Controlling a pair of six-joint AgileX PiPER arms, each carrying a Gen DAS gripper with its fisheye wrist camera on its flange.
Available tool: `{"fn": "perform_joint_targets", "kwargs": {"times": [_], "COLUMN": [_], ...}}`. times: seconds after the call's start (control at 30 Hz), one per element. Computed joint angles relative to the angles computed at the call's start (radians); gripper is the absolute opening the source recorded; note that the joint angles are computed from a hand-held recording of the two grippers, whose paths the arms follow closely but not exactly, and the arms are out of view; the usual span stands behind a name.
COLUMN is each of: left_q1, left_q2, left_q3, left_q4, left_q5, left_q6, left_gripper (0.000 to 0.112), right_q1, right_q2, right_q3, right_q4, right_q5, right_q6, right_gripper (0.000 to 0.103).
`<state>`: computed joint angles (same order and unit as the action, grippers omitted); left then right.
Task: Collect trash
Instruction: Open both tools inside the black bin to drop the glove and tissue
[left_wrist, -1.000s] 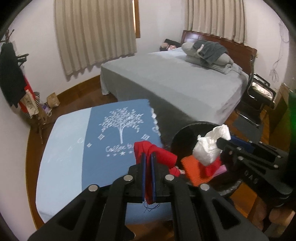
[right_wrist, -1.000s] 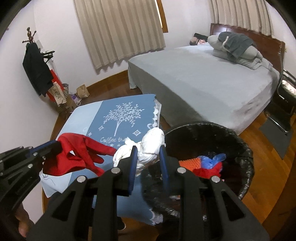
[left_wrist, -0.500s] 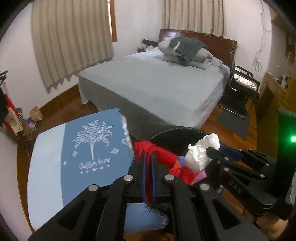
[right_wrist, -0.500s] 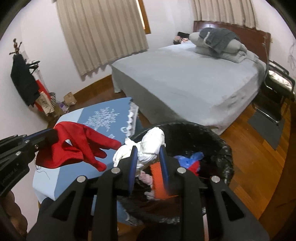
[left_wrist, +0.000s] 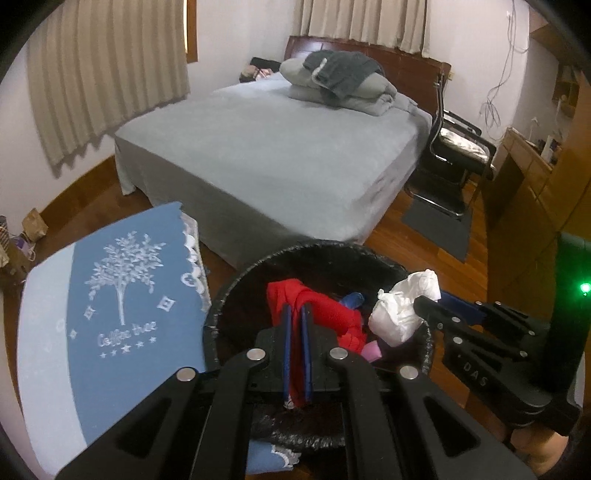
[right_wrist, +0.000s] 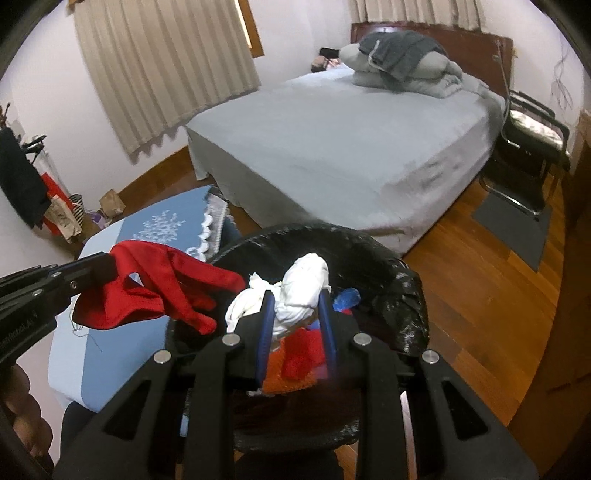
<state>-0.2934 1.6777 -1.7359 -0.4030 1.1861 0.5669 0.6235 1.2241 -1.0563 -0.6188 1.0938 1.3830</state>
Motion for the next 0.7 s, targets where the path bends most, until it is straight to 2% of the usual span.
{"fn": "perform_joint_targets", "kwargs": {"times": [0.17,0.33,0.47,0.53,0.67,0.7], "left_q1": [-0.038,-0.055,-0.066,-0.063,-0.046,-0.043], "left_q2": [0.029,0.078,0.107,0.117,0.130,0.130], "left_q3": [0.044,0.033,0.044,0.047,0.067,0.074], "left_q4": [0.027,0.051,0.075,0.084,0.087,0.088], "left_q5": [-0.040,-0.047,-0.078,-0.083,-0.093,-0.098], "left_q6": [0.000,-0.018,-0.019,-0.023,-0.017,-0.014], "left_gripper": [0.006,0.008,0.009,0.019,0.028,0.034], "right_q1": [-0.069,-0.156,-0.216,-0.239,-0.248,-0.248], "right_q2": [0.001,0.055,0.104,0.121,0.136,0.132], "right_q3": [0.060,0.066,0.056,0.054,0.067,0.078], "right_q4": [0.038,0.077,0.104,0.122,0.117,0.116], "right_q5": [-0.065,-0.146,-0.198,-0.221,-0.232,-0.234], "right_q6": [-0.027,-0.095,-0.153,-0.180,-0.168,-0.159], "right_gripper": [0.023,0.024,0.032,0.043,0.043,0.043]}}
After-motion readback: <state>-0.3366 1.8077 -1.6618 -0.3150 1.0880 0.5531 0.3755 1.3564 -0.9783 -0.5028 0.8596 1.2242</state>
